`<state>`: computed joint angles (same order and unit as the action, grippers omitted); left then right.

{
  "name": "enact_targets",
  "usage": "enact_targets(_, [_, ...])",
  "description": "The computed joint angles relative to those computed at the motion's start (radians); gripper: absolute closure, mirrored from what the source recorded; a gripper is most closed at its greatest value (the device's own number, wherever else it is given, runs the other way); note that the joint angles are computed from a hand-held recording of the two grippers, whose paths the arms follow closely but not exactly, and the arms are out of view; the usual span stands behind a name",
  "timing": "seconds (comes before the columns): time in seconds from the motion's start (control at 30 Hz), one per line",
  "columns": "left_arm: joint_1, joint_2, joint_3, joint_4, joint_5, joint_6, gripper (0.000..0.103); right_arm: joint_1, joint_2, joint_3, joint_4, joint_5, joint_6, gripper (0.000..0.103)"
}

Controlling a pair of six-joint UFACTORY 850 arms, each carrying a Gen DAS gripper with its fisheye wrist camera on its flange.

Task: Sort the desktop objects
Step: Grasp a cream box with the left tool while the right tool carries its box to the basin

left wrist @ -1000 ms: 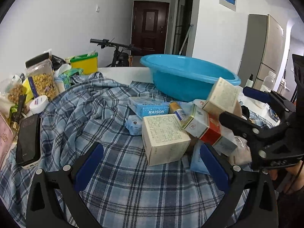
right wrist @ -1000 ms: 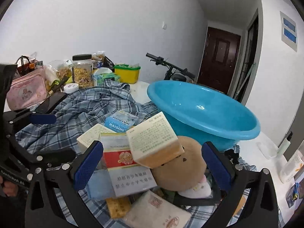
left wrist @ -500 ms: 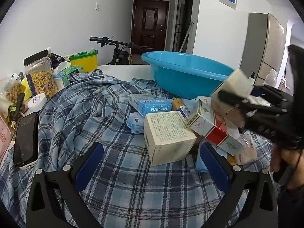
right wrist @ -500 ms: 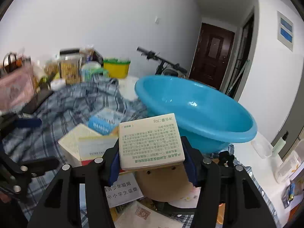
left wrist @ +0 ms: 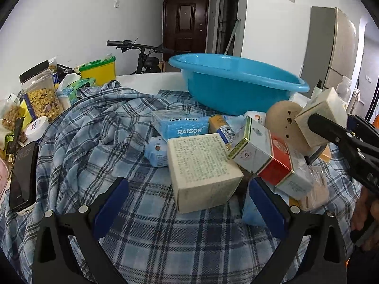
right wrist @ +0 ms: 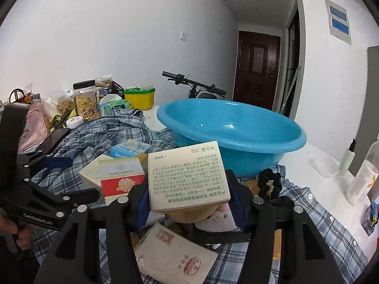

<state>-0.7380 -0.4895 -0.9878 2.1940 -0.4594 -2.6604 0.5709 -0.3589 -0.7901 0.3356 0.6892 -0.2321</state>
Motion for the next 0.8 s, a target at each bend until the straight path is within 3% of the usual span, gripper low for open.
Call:
enact_targets(0.2, [0.017,-0.056,-0.079,-0.197,0.042,0.169,0.000,0.000,0.007,0.016,-0.030,0.014,0.022,0.048])
enact_targets(0.3, [0.030,-0.064,-0.091,-0.183,0.076,0.154,0.000,-0.004,0.010,0.021,-0.046,0.015,0.035,0.048])
enact_targets(0.33, [0.033,-0.064,-0.088,-0.149,0.082,0.124,0.006,-0.005,0.010,0.023,-0.052,0.017,0.042,0.048])
enact_targets(0.4, [0.034,-0.054,-0.071,-0.033,0.083,0.022,0.041,-0.009,0.008,0.023,-0.060,0.016,0.053,0.048])
enact_targets(0.57, [0.027,-0.029,-0.035,0.101,0.050,-0.106,0.042,-0.012,0.004,0.020,-0.061,0.006,0.063,0.048])
enact_targets(0.67, [0.016,-0.014,-0.026,0.053,0.034,-0.053,0.042,-0.009,0.010,0.024,-0.051,0.009,0.051,0.048])
enact_targets(0.8, [0.011,0.022,0.001,0.095,0.016,-0.096,0.042,-0.009,0.021,0.027,-0.059,0.009,0.059,0.048])
